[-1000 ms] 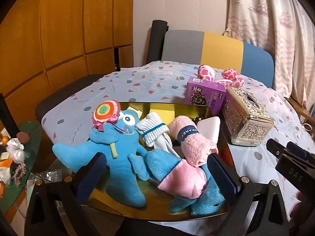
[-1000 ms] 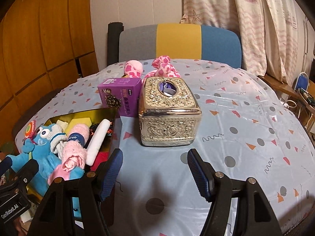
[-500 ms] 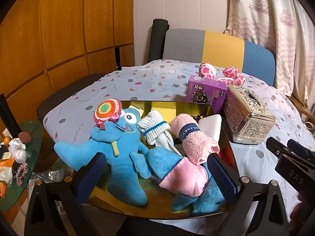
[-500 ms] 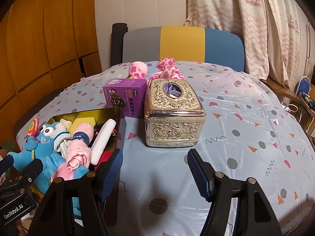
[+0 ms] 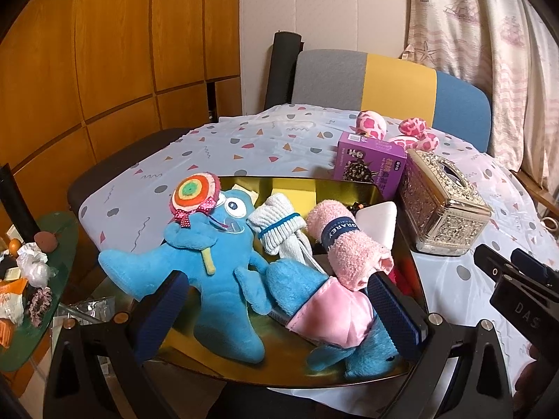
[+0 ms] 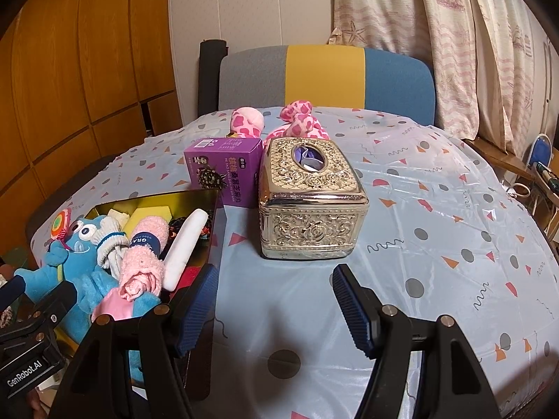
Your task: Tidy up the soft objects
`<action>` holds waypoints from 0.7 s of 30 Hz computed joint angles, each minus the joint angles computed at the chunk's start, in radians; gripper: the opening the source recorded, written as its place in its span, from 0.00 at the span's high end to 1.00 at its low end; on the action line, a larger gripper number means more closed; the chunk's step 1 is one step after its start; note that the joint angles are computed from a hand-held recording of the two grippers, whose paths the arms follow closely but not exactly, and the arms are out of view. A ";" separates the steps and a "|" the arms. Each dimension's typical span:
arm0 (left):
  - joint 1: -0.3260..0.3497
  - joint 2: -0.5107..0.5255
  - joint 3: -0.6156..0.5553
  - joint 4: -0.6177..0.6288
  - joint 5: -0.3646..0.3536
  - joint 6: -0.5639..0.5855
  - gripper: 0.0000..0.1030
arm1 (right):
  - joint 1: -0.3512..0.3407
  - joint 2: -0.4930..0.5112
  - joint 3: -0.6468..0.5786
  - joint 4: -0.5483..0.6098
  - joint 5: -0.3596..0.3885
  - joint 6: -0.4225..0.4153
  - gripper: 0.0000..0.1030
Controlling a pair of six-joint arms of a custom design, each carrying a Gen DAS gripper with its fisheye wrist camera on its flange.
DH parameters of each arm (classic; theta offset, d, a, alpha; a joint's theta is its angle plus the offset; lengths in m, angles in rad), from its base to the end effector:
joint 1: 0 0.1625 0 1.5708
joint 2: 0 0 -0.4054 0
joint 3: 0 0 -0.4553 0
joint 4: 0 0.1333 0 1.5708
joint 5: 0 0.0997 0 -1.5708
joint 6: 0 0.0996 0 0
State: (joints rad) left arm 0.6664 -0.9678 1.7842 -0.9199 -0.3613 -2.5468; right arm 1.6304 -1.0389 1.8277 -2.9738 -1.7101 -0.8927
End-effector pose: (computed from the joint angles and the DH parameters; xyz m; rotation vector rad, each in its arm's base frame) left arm -0.2664 -0.4976 0.0618 -0.4585 1.6962 -1.2256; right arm 0.1589 -0.6565 0.1657 1.1771 -2.4119 0.7024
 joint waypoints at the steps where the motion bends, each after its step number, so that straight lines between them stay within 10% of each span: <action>1: 0.000 0.000 0.001 -0.002 0.000 0.001 0.00 | 0.000 0.000 0.000 0.000 0.000 0.000 0.33; 21: 0.004 -0.001 0.006 -0.028 -0.011 0.024 0.00 | -0.003 0.001 0.002 0.001 -0.002 -0.002 0.33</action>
State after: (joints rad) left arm 0.6701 -0.9687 1.7900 -0.9484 -0.3720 -2.5230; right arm 1.6278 -1.0382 1.8295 -2.9728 -1.7120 -0.8951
